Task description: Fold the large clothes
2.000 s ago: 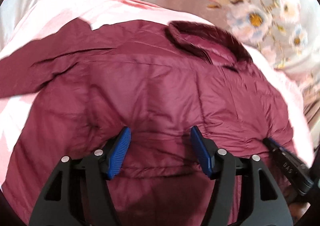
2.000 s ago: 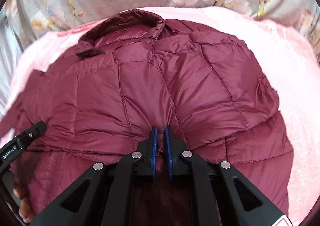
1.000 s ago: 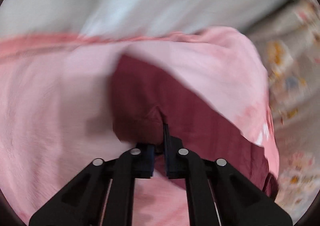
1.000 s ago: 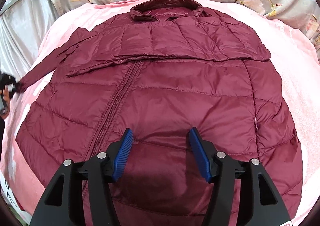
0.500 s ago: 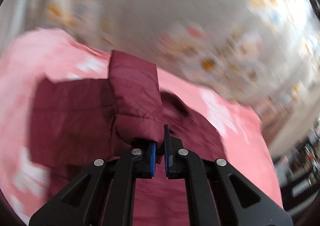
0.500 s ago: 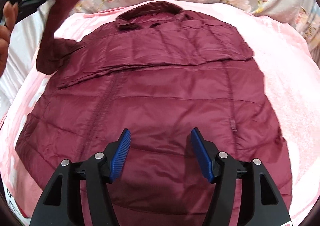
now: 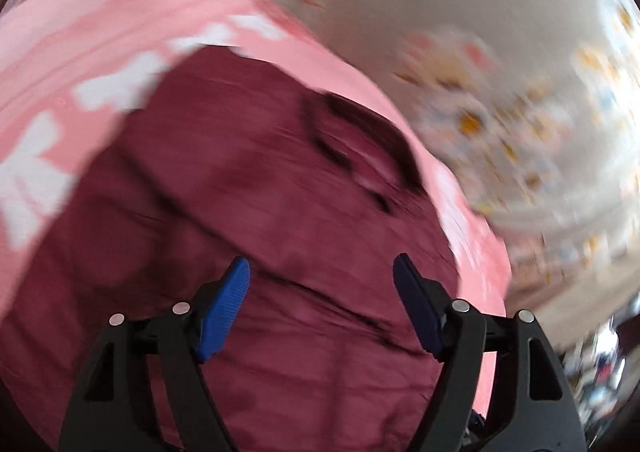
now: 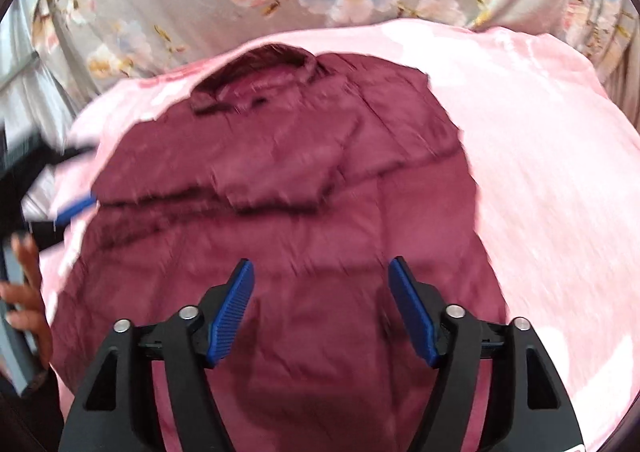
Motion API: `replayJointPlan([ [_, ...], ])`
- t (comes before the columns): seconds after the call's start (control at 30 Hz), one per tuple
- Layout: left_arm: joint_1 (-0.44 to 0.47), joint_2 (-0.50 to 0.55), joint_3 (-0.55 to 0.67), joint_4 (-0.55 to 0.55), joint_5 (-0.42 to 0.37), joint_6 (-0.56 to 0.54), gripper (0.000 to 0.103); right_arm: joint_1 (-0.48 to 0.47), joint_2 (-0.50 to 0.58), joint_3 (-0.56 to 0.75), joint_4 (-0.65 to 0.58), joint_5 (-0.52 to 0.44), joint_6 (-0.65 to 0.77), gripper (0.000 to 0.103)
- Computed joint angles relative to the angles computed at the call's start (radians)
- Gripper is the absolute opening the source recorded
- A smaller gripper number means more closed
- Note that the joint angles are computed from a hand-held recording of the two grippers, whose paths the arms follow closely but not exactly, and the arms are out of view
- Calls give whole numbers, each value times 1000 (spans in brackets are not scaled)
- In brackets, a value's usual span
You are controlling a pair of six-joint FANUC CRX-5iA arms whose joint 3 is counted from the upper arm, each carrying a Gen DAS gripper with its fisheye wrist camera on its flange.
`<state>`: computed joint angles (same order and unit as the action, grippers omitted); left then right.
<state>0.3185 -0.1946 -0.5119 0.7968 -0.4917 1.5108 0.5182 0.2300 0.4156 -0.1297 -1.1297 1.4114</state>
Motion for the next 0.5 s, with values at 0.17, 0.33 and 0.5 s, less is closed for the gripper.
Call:
replayJointPlan([
  [0.17,149,-45,-152,231,-18,-49,71,-30,137,172,-118,-59,-48,70],
  [0.33,182,-52,-177,335,-16,-95,71,-46,233,284,-173,-123,-120,27],
  [0.5,155,5,-159,515,-30,-201,71,-54,265,399,-185,-118,-105,6],
])
